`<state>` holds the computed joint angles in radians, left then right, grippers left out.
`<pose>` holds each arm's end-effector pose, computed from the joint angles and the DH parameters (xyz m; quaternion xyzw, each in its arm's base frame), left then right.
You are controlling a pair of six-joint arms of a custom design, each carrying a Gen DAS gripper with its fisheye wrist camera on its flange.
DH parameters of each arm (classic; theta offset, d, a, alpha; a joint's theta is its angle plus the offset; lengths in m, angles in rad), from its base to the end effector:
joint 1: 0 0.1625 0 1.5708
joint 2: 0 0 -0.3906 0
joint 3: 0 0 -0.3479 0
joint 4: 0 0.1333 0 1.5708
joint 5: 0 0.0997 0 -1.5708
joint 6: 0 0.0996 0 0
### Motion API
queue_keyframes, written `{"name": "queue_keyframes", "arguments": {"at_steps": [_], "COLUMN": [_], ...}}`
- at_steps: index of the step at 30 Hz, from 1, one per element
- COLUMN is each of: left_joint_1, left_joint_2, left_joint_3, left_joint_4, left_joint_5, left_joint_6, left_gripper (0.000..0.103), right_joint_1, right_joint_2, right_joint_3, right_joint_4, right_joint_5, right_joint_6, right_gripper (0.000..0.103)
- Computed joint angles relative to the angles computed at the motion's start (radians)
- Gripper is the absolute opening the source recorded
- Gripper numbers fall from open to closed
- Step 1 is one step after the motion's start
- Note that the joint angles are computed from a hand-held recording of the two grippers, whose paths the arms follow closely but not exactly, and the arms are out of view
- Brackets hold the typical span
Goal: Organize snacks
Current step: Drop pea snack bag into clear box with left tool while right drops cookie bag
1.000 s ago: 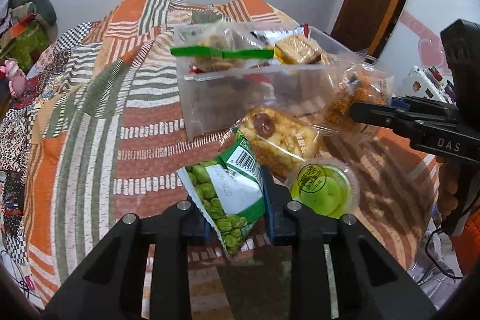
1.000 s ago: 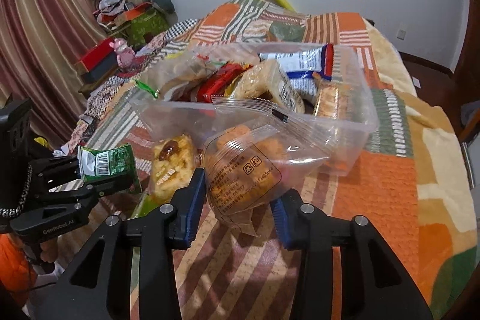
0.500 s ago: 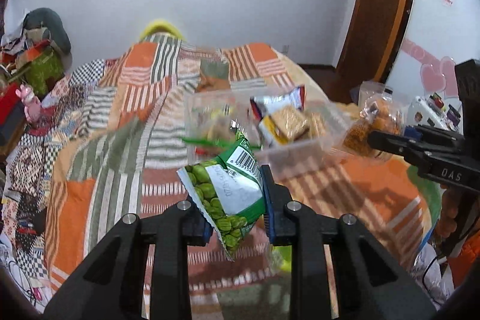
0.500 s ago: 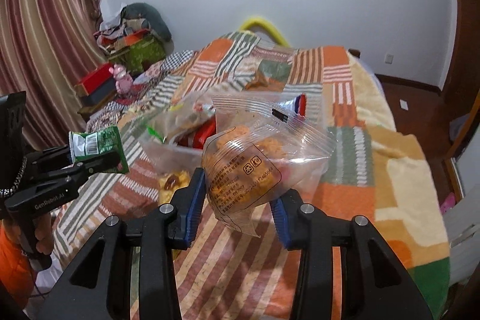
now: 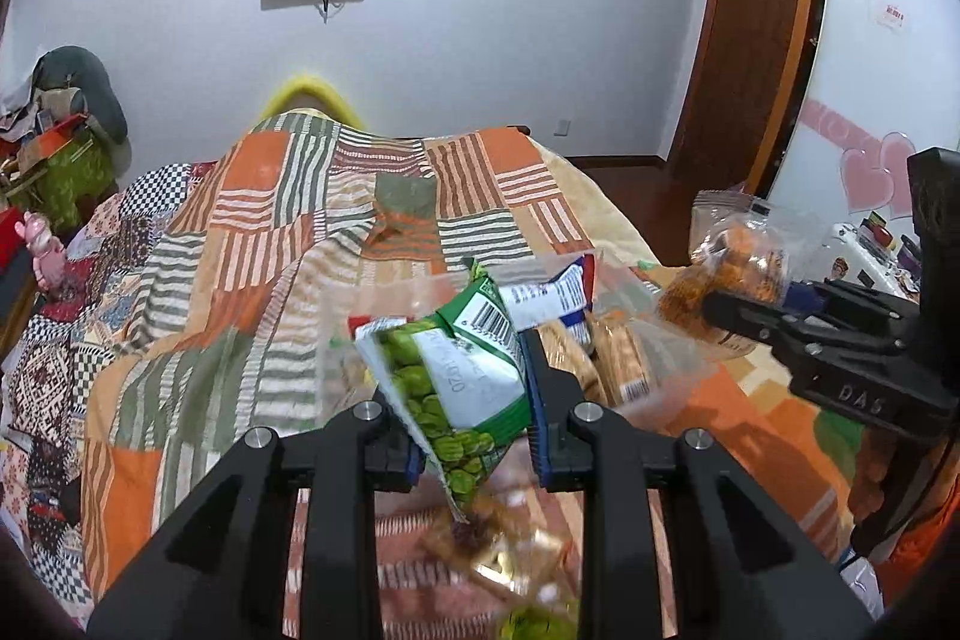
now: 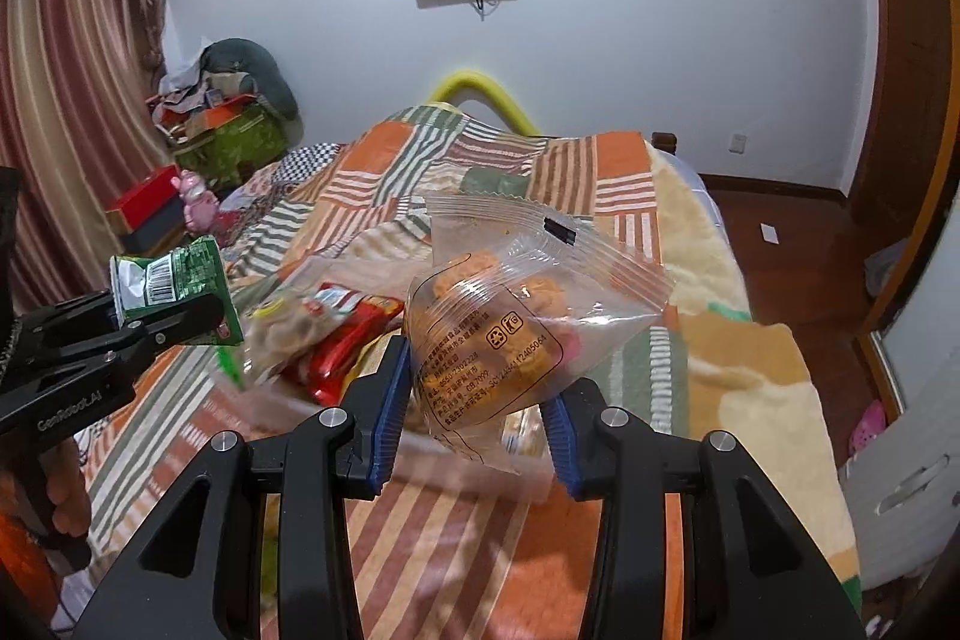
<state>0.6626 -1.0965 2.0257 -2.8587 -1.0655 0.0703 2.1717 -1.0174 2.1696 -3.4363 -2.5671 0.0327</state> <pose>-0.2909 -0.4572 0.1847 0.4084 0.8619 -0.2578 0.1544 0.2997 -0.3493 0.2012 0.0706 -0.8369 0.4309 0.3299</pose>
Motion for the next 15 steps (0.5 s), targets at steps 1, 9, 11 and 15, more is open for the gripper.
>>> {"name": "queue_keyframes", "arguments": {"at_steps": [1,9,11,15], "left_joint_1": [0.003,0.048,0.056,0.066], "left_joint_2": [0.017,0.141,0.169,0.212], "left_joint_3": [-0.013,-0.135,-0.161,-0.206], "left_joint_4": [-0.002,0.022,0.019,0.026], "left_joint_5": [0.002,-0.013,-0.009,-0.017], "left_joint_6": [0.004,0.013,0.016,0.015], "left_gripper": [0.026,0.026,0.026,0.026], "right_joint_1": [-0.006,-0.062,-0.075,-0.096], "right_joint_2": [0.002,0.032,0.037,0.046], "right_joint_3": [-0.004,-0.04,-0.048,-0.057], "right_joint_4": [0.001,0.012,0.017,0.037], "right_joint_5": [0.002,0.022,0.026,0.027], "right_joint_6": [-0.003,-0.025,-0.03,-0.033], "right_gripper": [0.038,0.038,0.038,0.038]}}
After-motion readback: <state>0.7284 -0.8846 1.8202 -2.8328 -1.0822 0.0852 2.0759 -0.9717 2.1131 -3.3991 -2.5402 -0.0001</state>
